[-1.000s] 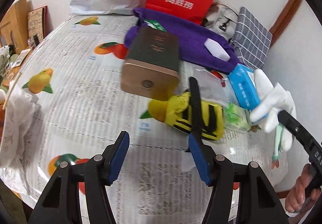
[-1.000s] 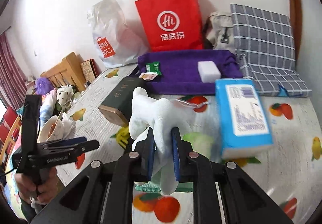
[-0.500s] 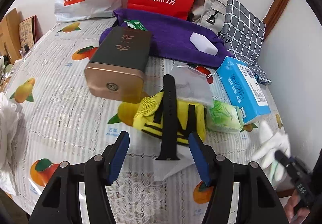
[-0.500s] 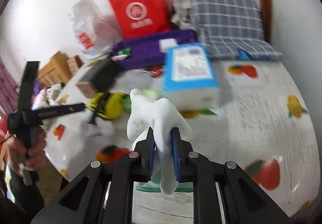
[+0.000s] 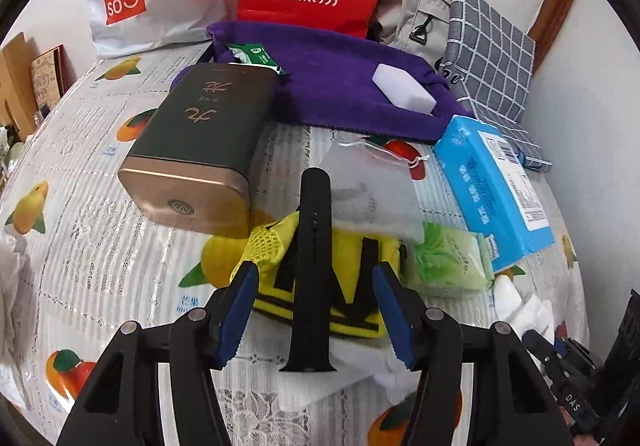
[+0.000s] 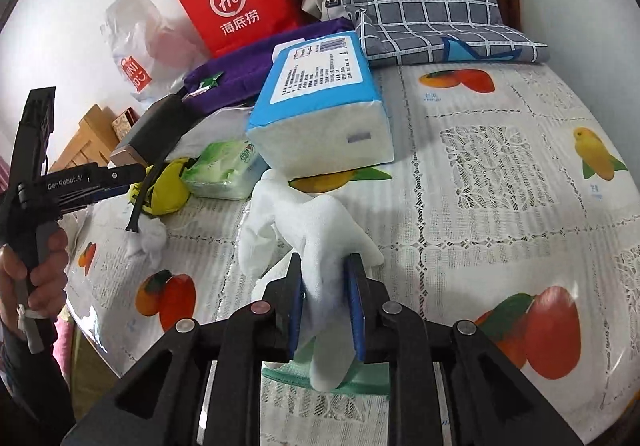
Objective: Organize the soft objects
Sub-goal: 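Grasp the black watch strap with the left tool while the right tool holds the glove, then carry the strap and glove over the purple towel with both tools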
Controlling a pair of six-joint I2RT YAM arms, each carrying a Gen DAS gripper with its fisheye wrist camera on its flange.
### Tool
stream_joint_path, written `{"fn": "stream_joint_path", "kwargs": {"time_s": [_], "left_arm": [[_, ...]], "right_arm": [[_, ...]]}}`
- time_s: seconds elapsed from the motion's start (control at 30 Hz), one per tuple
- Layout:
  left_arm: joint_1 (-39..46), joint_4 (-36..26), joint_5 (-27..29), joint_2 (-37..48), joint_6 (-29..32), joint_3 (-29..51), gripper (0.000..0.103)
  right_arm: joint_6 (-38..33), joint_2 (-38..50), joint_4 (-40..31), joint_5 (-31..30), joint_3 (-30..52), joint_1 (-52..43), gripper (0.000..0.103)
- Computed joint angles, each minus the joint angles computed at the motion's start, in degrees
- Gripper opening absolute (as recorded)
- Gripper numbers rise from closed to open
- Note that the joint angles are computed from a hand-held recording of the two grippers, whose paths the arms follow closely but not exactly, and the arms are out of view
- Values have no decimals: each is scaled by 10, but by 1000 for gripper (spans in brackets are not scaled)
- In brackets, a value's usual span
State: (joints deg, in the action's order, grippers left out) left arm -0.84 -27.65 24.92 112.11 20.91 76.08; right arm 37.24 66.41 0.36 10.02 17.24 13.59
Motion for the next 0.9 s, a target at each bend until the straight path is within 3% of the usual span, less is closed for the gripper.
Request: {"fn": "stream_joint_path", "kwargs": {"time_s": [0.1, 0.43, 0.57, 0.67, 0.9], "left_arm": [[-6, -12, -7, 5, 2, 7, 43], [-21, 35, -28, 16, -27, -6, 43], [-34, 49, -59, 20, -13, -17, 22], [-26, 35, -43, 11, 1, -18, 21], [-29, 8, -47, 18, 15, 3, 23]], "right_arm": [[-4, 5, 27, -18, -12, -16, 21], [-14, 7, 66, -30, -29, -26, 22], [-9, 10, 72, -26, -29, -23, 26], [-11, 10, 71, -21, -27, -19, 33], [-17, 13, 62, -15, -19, -19, 34]]}}
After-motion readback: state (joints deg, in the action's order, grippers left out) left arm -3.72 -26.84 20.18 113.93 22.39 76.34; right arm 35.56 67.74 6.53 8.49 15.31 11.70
